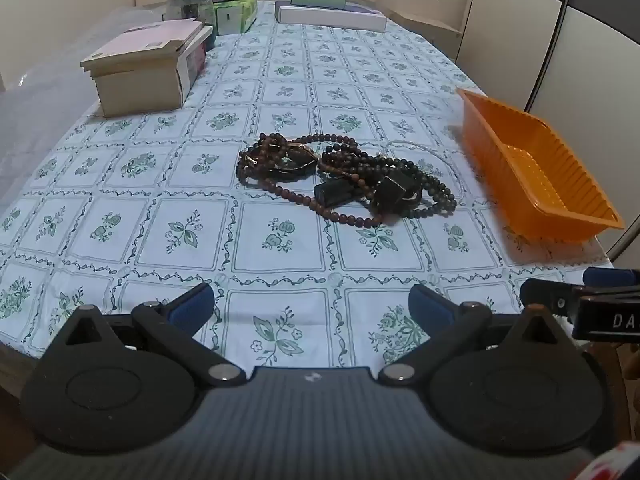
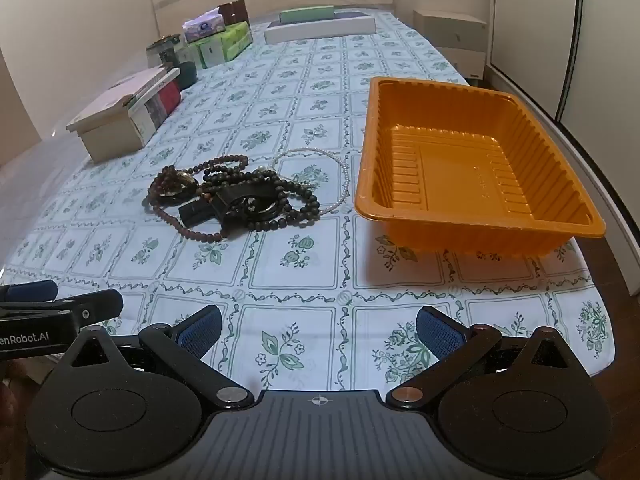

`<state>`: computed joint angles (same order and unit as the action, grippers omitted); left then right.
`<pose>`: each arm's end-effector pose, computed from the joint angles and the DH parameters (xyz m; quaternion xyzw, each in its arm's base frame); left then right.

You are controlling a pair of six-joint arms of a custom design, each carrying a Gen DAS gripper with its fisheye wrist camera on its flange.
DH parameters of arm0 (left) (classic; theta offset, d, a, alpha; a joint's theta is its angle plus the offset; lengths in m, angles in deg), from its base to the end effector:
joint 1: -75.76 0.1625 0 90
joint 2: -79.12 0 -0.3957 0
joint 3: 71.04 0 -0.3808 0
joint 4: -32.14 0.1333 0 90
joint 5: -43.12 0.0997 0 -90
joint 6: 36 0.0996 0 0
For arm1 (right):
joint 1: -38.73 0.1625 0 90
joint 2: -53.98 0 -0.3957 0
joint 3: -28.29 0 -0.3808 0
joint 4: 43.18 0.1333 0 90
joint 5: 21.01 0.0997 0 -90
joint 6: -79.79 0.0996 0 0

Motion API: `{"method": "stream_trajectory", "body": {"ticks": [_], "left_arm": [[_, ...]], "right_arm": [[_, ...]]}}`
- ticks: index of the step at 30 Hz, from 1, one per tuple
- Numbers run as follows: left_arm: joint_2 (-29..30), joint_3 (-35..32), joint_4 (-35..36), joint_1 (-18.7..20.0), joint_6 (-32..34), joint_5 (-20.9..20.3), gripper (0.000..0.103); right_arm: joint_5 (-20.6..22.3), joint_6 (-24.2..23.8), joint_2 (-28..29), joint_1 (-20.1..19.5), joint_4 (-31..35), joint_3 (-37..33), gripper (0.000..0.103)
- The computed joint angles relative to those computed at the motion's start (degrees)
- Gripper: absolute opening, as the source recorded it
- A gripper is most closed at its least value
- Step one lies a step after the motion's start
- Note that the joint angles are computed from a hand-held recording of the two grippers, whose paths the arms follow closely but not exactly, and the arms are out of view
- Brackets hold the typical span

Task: Organize jewelry

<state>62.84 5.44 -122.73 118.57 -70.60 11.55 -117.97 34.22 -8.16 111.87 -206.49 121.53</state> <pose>-0.3452 -0.6172 -0.1009 0.0759 0.8690 -0.3462 0.3454 -0.0729 -0.6584 0.3094 0.2097 -0.9075 0.2780 0.2347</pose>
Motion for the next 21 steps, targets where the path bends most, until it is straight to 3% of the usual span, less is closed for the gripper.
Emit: {"method": "stream_trajectory", "body": {"ticks": [21], "left_arm": [[0.2, -0.06, -1.49, -0.07, 0.79, -0.16, 0.102]], "right_arm": [[-0.01, 0.42, -0.44, 0.13, 1.2, -0.49, 0.103]]}}
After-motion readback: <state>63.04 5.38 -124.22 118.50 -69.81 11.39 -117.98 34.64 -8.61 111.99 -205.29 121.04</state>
